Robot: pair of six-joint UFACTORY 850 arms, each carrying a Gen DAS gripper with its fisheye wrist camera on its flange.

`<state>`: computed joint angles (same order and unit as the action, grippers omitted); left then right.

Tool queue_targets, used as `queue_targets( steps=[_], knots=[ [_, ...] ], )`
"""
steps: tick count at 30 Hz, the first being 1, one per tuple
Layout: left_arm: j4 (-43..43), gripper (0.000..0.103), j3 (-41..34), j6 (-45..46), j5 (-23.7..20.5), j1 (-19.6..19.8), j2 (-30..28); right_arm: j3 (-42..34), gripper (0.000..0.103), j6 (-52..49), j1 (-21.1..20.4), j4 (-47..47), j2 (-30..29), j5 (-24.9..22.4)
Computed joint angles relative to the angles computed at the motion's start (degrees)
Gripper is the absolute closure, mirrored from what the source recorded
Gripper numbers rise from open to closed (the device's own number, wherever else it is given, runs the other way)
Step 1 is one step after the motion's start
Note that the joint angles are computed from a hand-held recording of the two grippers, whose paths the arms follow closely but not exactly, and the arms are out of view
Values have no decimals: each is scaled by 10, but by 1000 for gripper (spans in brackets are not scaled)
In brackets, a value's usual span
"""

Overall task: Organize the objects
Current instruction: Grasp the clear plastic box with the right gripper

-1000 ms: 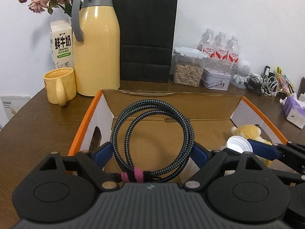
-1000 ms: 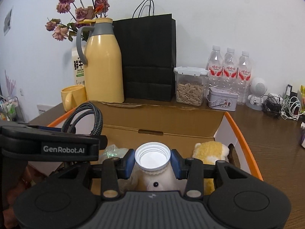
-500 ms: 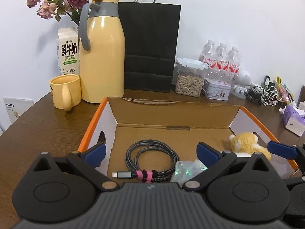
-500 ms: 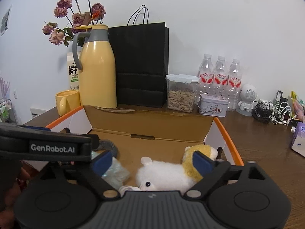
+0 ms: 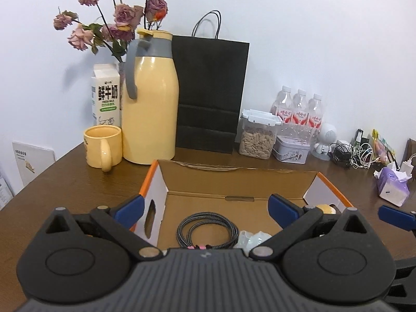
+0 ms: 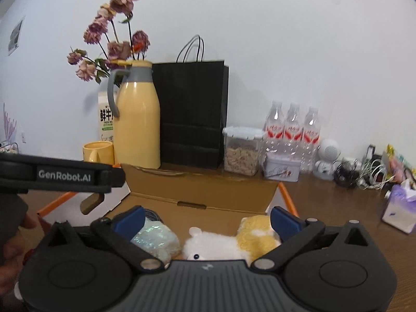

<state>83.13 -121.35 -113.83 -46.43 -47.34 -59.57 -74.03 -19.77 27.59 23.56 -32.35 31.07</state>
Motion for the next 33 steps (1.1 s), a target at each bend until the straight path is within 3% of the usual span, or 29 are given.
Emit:
queue_targets(
  steps=[16,22,33],
  knots=[
    [-7,0,169,-57,-73,-36,106,102,0,-74,5,124,68,-5],
    [-34,0,242,-83,-72,-39,139,102,0,-95,9,184,56,-34],
    [-95,0,300,-35,-27,-47,144,83,0,-90,17,241,33,-19]
  ],
)
